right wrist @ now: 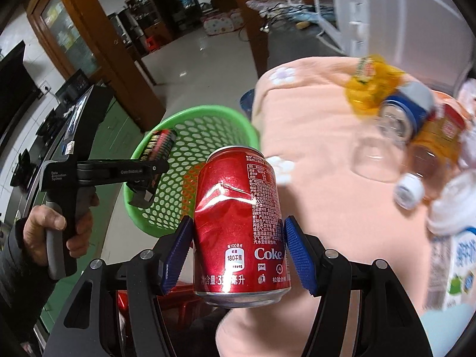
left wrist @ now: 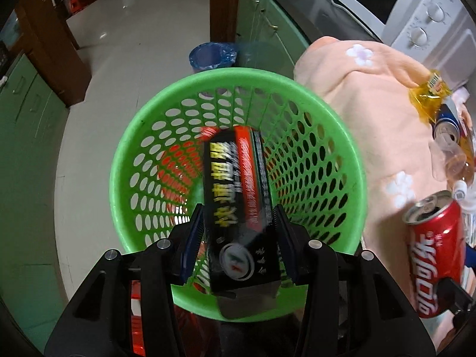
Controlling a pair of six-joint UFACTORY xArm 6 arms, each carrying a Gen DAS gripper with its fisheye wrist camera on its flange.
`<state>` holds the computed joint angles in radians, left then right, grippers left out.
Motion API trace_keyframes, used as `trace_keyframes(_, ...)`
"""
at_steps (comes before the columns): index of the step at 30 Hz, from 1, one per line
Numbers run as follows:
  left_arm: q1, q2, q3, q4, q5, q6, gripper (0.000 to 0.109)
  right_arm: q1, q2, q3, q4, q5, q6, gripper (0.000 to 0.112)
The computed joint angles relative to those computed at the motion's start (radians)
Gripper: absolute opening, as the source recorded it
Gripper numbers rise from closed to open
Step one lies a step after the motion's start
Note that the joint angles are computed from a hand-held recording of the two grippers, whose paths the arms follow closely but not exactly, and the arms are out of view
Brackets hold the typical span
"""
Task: Collect trash
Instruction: 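Carry the glue box over the green basket and open the left tool, then move the Coke can over the green basket and open the right tool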
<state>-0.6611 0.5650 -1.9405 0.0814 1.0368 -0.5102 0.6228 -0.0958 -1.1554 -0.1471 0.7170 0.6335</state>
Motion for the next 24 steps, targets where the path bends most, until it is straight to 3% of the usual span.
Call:
trace_keyframes(8, 0.016, -0.052, 0.080, 0.009, -0.038, -0.030, 0.054, -0.011, 0.147, -0.119, 0.093, -0.026, -0.101, 0.061)
trace_keyframes(19, 0.046, -0.192, 0.237, 0.094, -0.098, -0.129, 0.060, 0.023, 0.310, -0.277, 0.131, 0.015, -0.170, 0.062)
trace_keyframes(24, 0.051, -0.227, 0.258, 0.127, -0.096, -0.162, 0.063, 0.027, 0.289, -0.251, 0.131, -0.018, -0.169, 0.074)
